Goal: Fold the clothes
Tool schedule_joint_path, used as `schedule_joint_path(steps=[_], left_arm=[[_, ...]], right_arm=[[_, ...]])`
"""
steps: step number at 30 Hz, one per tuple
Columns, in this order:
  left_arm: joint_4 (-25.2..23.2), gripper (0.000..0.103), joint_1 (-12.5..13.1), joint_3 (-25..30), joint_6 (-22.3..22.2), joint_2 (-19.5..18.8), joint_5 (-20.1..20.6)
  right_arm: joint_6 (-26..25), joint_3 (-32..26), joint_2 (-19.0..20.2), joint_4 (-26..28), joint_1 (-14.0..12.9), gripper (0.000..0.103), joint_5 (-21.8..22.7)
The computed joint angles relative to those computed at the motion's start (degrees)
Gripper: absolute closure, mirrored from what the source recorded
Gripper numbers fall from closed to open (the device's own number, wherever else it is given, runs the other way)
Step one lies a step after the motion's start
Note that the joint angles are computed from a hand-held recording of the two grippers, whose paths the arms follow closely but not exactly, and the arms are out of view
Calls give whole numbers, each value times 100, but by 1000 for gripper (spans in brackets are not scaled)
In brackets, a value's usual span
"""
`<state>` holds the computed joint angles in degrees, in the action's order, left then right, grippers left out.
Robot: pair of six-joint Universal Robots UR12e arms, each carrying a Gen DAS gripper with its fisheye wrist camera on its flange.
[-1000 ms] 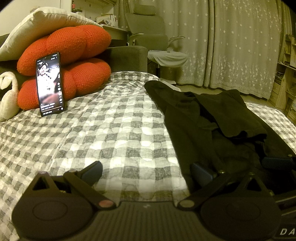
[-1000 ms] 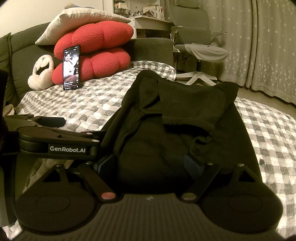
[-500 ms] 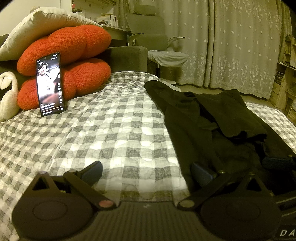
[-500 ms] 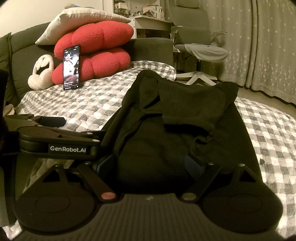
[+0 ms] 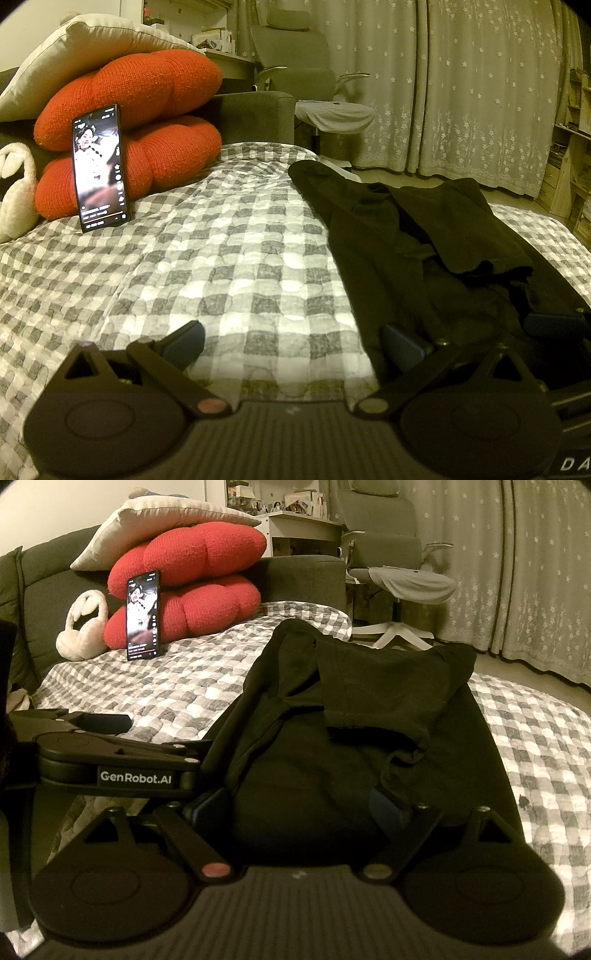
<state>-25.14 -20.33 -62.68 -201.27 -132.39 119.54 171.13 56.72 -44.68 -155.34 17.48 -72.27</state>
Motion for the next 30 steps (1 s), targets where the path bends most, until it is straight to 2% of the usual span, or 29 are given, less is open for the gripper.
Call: schedule_joint_path(steps=[30], left_arm=[[5, 0, 3, -4, -2, 1, -14]], right_arm=[[-1, -7, 6, 8, -5, 13, -2]])
